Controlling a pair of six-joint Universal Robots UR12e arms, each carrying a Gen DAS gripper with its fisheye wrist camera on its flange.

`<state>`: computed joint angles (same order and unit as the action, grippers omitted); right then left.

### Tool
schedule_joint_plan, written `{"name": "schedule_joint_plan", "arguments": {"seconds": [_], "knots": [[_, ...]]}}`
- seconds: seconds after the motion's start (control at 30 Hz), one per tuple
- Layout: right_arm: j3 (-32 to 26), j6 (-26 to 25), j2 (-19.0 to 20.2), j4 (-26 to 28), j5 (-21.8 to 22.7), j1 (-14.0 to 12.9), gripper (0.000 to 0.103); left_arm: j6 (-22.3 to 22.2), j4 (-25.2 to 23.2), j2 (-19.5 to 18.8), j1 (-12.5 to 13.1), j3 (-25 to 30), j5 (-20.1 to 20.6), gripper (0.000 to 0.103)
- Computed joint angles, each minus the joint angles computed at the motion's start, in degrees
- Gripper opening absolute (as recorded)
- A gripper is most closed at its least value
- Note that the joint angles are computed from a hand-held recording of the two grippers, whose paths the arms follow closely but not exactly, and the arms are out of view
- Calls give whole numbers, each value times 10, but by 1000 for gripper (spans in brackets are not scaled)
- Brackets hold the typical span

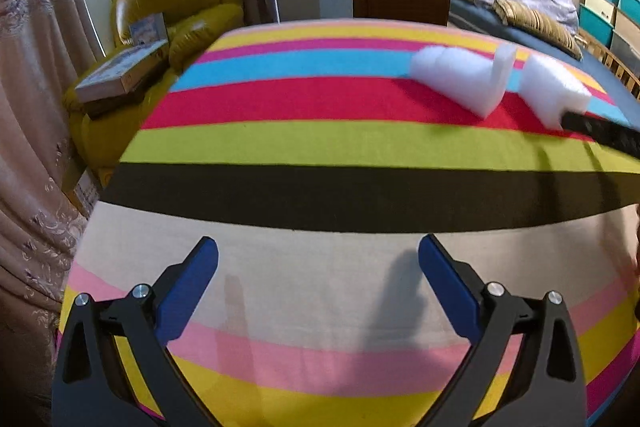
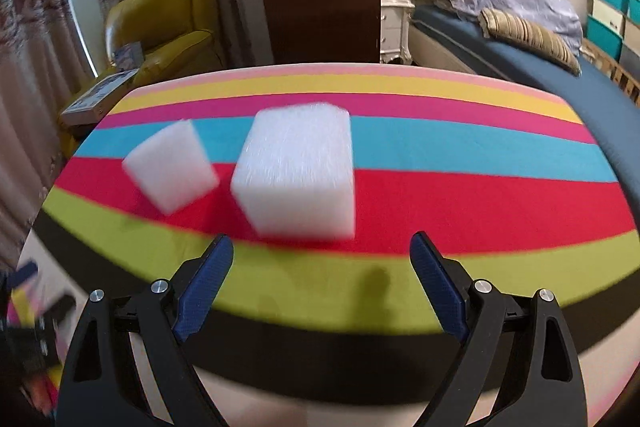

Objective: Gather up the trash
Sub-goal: 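Grasp the large white foam block with the right gripper while the left grasps the foam wedge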

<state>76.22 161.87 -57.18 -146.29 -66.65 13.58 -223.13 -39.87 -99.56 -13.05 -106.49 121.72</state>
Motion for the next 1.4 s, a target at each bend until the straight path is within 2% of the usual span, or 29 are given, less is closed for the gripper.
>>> {"name": "schedule_joint_plan", "arguments": {"seconds": [0.17,0.33,0.4,0.43,0.57,0.7,0.93,1.07,1.1,1.13,1.2,1.33,1.4], "knots": [[-31,-13,19,12,-13,11,85,-5,19,5,8,-10,-25,97],[-45,-5,28,25,-2,6,84,-9,25,5,11,-13,-36,98],[-43,-17,26,31,17,0,66,-9,23,4,11,-11,-35,98],[-39,-24,24,27,20,-1,60,-9,24,4,11,-11,-35,98],[4,-64,-1,-32,26,-12,59,-10,20,3,10,-10,-32,99],[47,-83,-29,-60,33,-32,59,-16,18,3,10,-10,-33,99],[89,-71,-49,-94,25,-54,59,-23,16,3,10,-10,-32,99],[95,-59,-49,-106,21,-59,59,-63,-8,0,4,-2,-21,99],[96,-52,-49,-109,22,-60,59,-84,-16,-2,1,3,-17,98],[97,-46,-48,-114,19,-59,59,-90,-10,-4,0,5,-21,98],[98,-39,-48,-122,11,-59,59,-72,20,-13,-2,14,-39,98],[97,-18,-47,-126,7,-62,59,-32,48,-45,-6,52,-63,98],[93,-10,-45,-118,13,-63,59,-24,42,-66,-7,79,-67,98]]}}
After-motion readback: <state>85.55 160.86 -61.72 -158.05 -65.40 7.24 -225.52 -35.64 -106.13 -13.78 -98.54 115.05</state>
